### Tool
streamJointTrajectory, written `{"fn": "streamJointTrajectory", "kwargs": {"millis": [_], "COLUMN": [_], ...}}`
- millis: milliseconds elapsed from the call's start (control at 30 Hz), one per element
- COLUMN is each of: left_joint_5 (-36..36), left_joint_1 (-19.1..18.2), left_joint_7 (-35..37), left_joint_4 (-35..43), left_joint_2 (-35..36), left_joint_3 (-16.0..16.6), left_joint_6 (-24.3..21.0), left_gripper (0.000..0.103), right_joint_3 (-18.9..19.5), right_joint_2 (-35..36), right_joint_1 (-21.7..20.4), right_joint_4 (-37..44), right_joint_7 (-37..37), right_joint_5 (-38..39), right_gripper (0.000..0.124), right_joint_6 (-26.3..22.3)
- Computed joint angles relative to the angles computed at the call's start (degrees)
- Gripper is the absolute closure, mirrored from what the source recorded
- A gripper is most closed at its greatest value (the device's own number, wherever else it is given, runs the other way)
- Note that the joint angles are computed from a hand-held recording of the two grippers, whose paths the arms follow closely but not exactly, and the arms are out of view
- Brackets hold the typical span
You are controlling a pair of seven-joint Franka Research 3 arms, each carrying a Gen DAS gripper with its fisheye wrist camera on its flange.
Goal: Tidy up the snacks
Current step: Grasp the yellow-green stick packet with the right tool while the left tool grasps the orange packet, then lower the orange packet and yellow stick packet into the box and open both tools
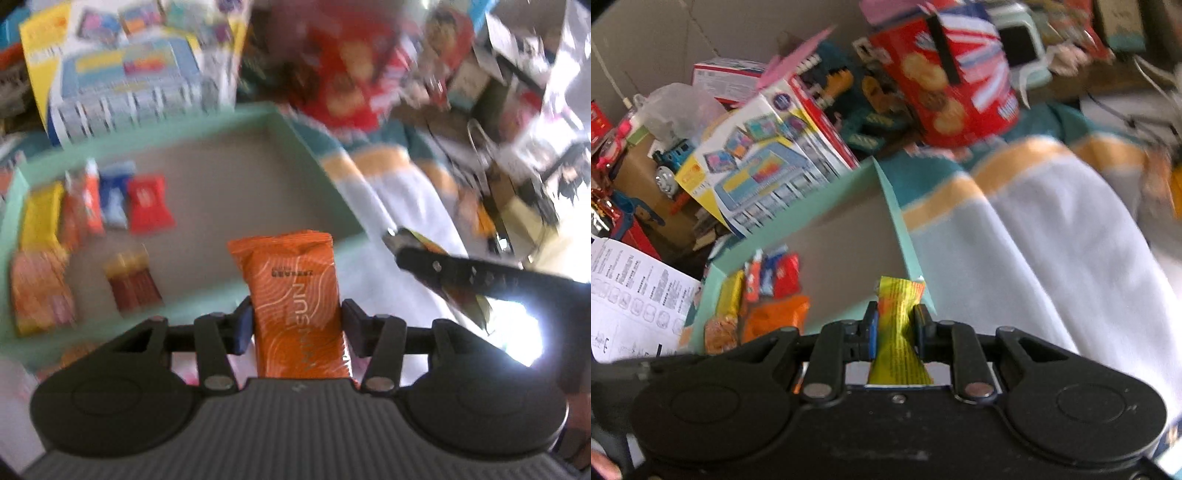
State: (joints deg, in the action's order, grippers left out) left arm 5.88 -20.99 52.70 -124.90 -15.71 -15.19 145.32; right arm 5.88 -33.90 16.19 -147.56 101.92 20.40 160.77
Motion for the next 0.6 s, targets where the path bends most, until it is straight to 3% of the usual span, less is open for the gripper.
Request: {"fn": "streamJointTrajectory", "kwargs": {"millis": [133,267,467,600], "left_joint_5": [1.84,-1.76,-2.5,-1.89], "left_joint_1": [2.77,4.52,6.79,7.52], "left_joint_7": [-0.26,3.06,3.3,3.62], "left_joint_4": [4.87,10.41,16.06,19.79], "left_joint_2": [4.22,11.26,19.21,23.59], "left_joint_3": [1.38,3.04,2.69,2.38], "left_joint_6": [0.16,0.23,1.84,2.81], "left_gripper": [0.054,0.054,0.054,0.054], "right_joint_3": [-0.1,-0.2,0.45,-0.88], "right_joint_2": [8.86,20.08,32.95,37.94], "right_joint_1": [-0.04,-0.01,-0.63,0.33], "right_joint_4": [8.97,19.94,32.29,37.18], "right_joint_7": [-2.17,-2.94,1.96,1.8], "right_joint_5": [-1.71,-2.67,-11.47,-11.93], "right_gripper": [0.105,0.105,0.105,0.105], "right_joint_6": [0.73,-0.67,-2.99,-3.96]}}
